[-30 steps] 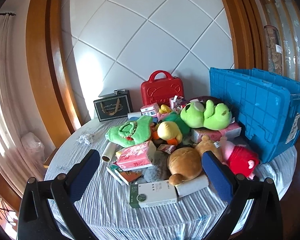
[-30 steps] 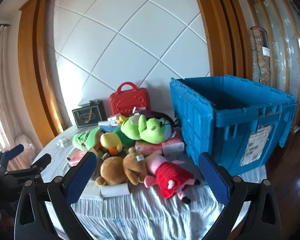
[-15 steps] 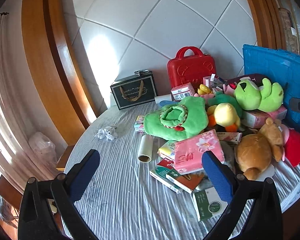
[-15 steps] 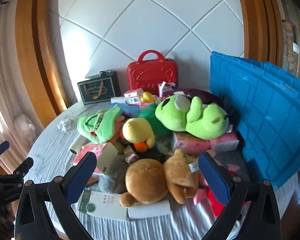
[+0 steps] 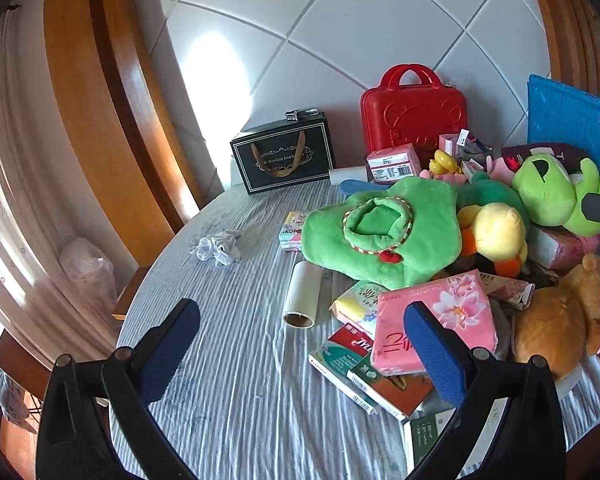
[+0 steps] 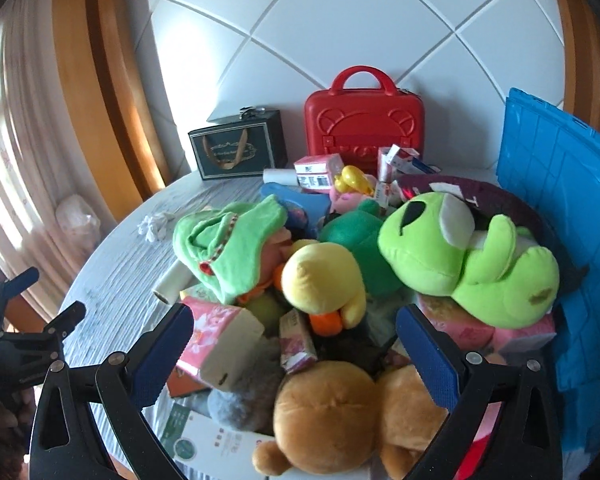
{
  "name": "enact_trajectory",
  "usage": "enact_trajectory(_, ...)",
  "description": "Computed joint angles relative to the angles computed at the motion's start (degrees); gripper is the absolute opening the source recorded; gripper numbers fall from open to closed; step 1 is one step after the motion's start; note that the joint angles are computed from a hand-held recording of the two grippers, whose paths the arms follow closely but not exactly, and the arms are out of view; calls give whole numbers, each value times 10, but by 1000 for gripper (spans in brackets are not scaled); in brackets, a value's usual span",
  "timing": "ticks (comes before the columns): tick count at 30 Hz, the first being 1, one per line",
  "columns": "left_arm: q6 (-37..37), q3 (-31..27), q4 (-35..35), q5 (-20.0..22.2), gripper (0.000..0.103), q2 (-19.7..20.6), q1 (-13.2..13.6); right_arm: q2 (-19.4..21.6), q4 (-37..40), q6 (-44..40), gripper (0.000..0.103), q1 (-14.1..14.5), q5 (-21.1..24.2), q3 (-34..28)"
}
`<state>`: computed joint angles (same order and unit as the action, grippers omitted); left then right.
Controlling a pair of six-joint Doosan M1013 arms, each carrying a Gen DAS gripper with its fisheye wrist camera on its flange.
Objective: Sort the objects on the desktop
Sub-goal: 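Move both grippers toward the pile of toys and boxes, then grasp the maroon sock with the right gripper while the left grasps the pink tissue pack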
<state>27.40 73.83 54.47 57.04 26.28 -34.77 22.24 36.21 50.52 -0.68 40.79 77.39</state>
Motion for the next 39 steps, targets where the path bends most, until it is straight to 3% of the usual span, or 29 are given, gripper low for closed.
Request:
enact_trajectory(3,-6,-30,1,12,103,19,-3,10,-30,20,103,-16,-21,-19)
enact_trajectory(5,-10,-44,-2,12,103,28,-6,15,-43,-16,103,-25,-42,-33)
enact_trajectory(8,-7,-60,3,17,103,42,-11,35,-125,-52,103,-28,-47,-66)
enact_trajectory(13,7,-75,-11,32,103,55,-14,76,-144,-92,103,-40,46,-126)
enact_trajectory(16,13,-82,-16,38,103,58,-10,79,-104,-87,103,-50,38,-141)
enact_trajectory(19,16,-84,-23,26,103,58,-6,96,-160,-50,103,-45,40,-181)
enact_trajectory(21,23,-89,-23,24,103,59,-4,107,-245,-6,103,-36,28,-198)
enact_trajectory(24,32,-94,-26,20,103,61,2,138,-326,33,102,-26,58,-239)
enact_trajectory(27,36,-92,-22,22,103,59,6,164,-422,68,89,-14,84,-272)
enact_trajectory(29,37,-87,-22,23,103,57,9,181,-448,77,88,-10,106,-299)
enact_trajectory(32,40,-85,-29,25,103,58,16,224,-468,60,88,0,185,-377)
enact_trajectory(33,42,-84,-33,21,103,58,18,235,-482,52,79,5,199,-393)
enact_trajectory(34,47,-80,-37,12,103,57,19,243,-502,49,42,10,199,-402)
enact_trajectory(35,54,-76,-38,3,103,56,20,256,-505,48,14,13,221,-424)
enact_trajectory(36,64,-71,-39,-11,103,56,21,272,-501,52,10,14,255,-451)
enact_trajectory(37,87,-63,-47,-32,103,54,24,276,-508,48,10,16,259,-453)
enact_trajectory(39,156,-45,-80,-95,103,48,32,254,-514,55,10,17,210,-410)
